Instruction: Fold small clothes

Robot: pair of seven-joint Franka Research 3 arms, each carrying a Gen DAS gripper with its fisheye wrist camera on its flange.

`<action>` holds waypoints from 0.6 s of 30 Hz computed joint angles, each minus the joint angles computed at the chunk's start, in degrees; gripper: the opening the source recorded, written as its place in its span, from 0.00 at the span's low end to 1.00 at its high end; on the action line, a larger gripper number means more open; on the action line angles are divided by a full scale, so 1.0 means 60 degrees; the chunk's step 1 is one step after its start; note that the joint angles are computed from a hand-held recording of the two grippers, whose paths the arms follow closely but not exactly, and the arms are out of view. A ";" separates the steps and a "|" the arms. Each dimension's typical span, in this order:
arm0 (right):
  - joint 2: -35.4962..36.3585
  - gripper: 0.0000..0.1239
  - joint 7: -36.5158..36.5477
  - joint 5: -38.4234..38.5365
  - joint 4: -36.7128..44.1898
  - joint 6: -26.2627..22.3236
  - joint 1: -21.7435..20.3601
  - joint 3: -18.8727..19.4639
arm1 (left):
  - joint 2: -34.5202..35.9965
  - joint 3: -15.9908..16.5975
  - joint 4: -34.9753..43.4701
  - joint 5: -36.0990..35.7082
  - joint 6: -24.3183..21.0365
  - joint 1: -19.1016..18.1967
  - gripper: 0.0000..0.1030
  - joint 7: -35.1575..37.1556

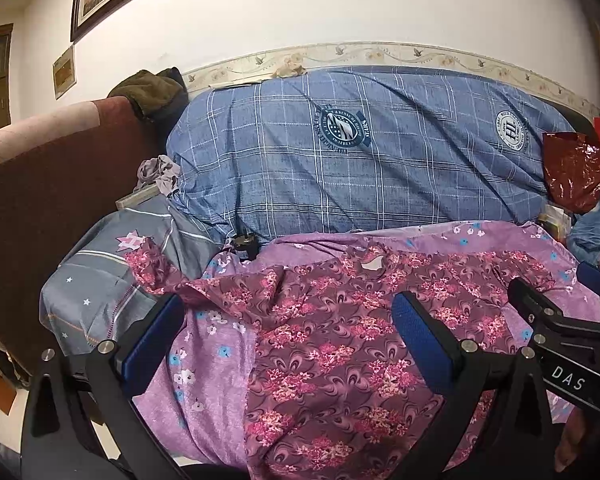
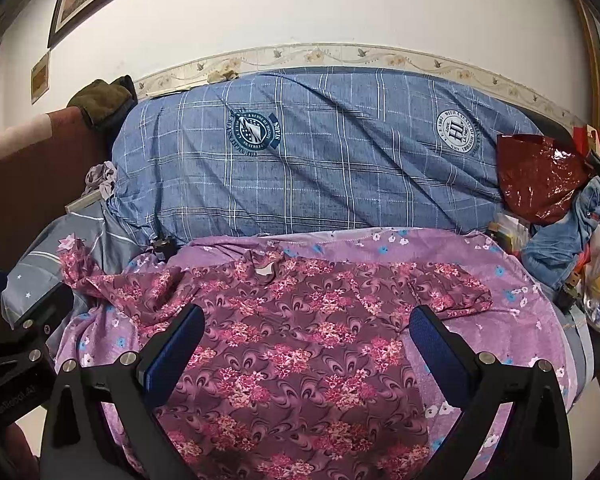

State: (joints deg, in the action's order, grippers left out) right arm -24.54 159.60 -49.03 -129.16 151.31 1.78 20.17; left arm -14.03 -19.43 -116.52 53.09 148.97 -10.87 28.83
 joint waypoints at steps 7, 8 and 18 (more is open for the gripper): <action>0.0303 0.83 -0.0088 -0.0009 0.0118 0.0025 0.0024 -0.0145 | 0.0612 0.0010 0.0527 0.0148 -0.0151 -0.0087 1.00 0.0051; 0.0358 0.83 -0.0100 -0.0012 0.0136 0.0040 0.0031 -0.0189 | 0.0709 0.0034 0.0610 0.0169 -0.0179 -0.0124 1.00 0.0057; 0.1251 0.83 -0.0246 -0.0178 0.0417 0.0197 0.0089 -0.0875 | 0.2994 0.0587 0.2414 0.0766 -0.0265 -0.0826 1.00 -0.0101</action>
State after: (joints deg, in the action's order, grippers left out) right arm -17.03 158.13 -50.10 -126.66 152.49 2.32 14.92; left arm 3.93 -15.90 -102.03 57.69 147.38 -15.83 28.22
